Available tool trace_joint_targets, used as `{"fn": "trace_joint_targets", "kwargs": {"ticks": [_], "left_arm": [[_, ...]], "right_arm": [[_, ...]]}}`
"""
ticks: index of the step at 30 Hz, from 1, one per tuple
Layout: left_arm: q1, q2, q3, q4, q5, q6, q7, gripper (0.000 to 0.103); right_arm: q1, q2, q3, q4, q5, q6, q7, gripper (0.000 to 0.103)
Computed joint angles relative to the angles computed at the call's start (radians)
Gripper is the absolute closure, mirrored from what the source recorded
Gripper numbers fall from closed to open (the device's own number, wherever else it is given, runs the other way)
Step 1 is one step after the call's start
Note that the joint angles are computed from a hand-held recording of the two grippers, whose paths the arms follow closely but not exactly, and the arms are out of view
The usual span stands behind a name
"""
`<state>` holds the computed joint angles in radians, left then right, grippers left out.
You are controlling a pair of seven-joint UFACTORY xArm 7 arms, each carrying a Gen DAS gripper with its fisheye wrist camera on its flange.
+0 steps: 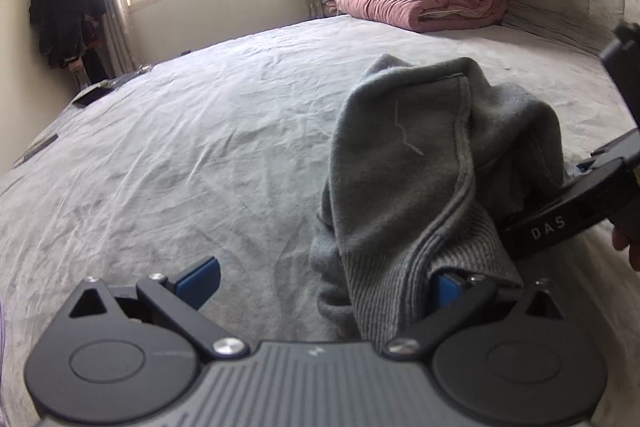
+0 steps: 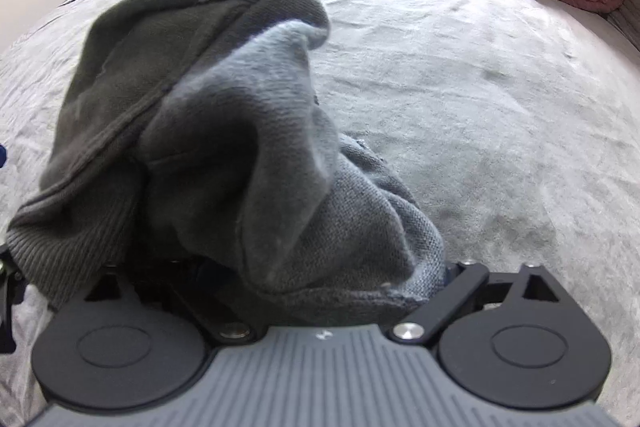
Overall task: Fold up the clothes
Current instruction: 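Lift the grey sweater off the bed with both grippers, holding it up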
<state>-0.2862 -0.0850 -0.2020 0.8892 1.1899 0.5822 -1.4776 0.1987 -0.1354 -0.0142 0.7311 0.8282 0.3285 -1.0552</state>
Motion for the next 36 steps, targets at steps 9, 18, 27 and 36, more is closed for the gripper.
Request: {"fn": "trace_joint_targets", "kwargs": {"ticks": [9,18,27,36], "left_arm": [[0.028,-0.034,-0.007,-0.021,0.022,-0.021,-0.065,0.0],[0.051,-0.083,0.001,-0.048,0.014,-0.036,-0.027,0.0],[0.083,-0.114,-0.035,-0.063,0.125,-0.043,-0.033,0.001],[0.018,-0.104,-0.058,-0.05,0.368,0.057,-0.028,0.001]], "right_arm": [[0.129,0.084,-0.084,0.177,0.517,-0.092,-0.429,0.085],[-0.001,-0.145,-0.057,0.068,0.682,0.225,-0.615,0.086],[-0.081,-0.108,-0.099,0.131,0.751,0.541,-0.666,0.086],[-0.205,0.134,-0.06,0.337,0.694,0.789,-0.544,0.086]]}}
